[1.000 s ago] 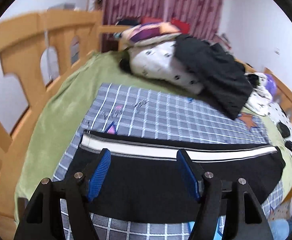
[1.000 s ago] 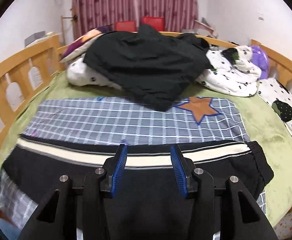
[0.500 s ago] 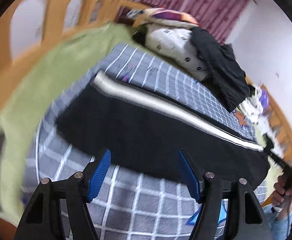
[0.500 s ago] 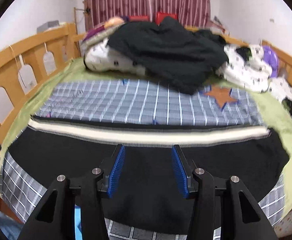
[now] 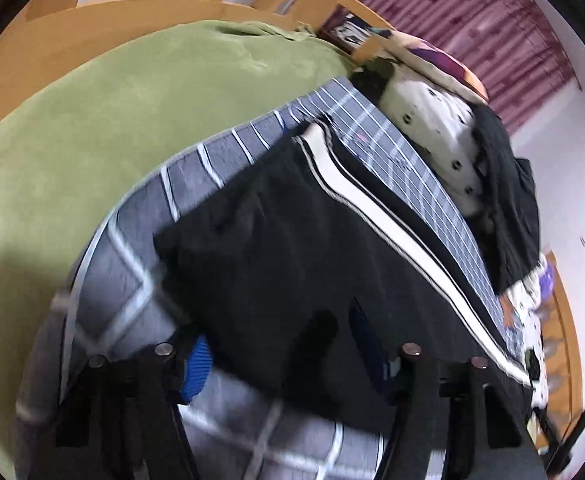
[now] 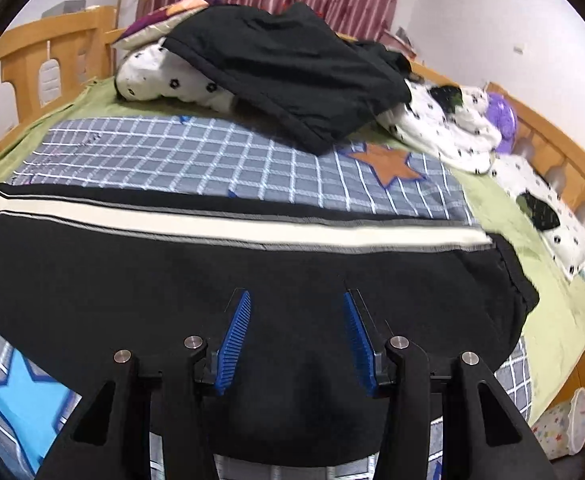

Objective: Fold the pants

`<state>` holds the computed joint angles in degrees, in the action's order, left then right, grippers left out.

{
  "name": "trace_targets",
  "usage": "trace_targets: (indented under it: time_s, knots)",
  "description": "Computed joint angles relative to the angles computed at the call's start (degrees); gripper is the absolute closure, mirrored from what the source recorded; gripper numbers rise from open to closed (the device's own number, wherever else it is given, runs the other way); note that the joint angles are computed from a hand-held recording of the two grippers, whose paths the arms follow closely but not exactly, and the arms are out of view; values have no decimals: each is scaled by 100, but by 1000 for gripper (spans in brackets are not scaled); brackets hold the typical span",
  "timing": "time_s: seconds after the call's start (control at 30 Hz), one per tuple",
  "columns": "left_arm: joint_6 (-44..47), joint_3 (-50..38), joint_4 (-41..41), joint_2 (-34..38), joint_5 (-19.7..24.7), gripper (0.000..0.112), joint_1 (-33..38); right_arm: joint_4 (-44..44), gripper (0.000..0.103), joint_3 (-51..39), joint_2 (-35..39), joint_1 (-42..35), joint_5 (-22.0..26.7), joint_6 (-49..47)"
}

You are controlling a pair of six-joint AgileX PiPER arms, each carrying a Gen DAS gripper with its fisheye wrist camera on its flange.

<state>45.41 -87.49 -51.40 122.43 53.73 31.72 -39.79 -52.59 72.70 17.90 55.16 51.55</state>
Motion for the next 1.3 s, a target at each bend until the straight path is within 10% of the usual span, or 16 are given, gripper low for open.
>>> trace_targets:
  time_s: [0.23, 0.5, 0.83, 0.97, 1.1, 1.2, 1.3]
  knots:
    - [-731, 377, 1498, -564, -1924, 94, -902, 855, 56, 584, -624, -1200, -506, -885]
    - [-2288, 1801, 4125, -2631, -3655, 101, -2928, 1417, 56, 1069, -1648, -2242, -935, -2144]
    - [-6883, 2312, 8308, -3130, -3136, 102, -7068, 4297, 56, 1366, -2461, -5536, -1598, -6196]
    - [-7223, 2351, 8091, -2601, -3045, 102, -8392, 6249, 56, 1343, -2408, -7491, -1324, -8487]
    - [-9338, 2264, 9773, -1971, -2461, 101, -9428, 7520, 56, 1318, -2174, -9018, -708, -10064]
    - [-9152, 2504, 9586, -2202, -2699, 96, -9366, 7679, 56, 1335, -2084, -9327, -608, -10314]
    - [-7529, 2960, 7921, -2799, -3284, 66, -8824, 7761, 56, 1360, -2054, -9348, -581, -10399]
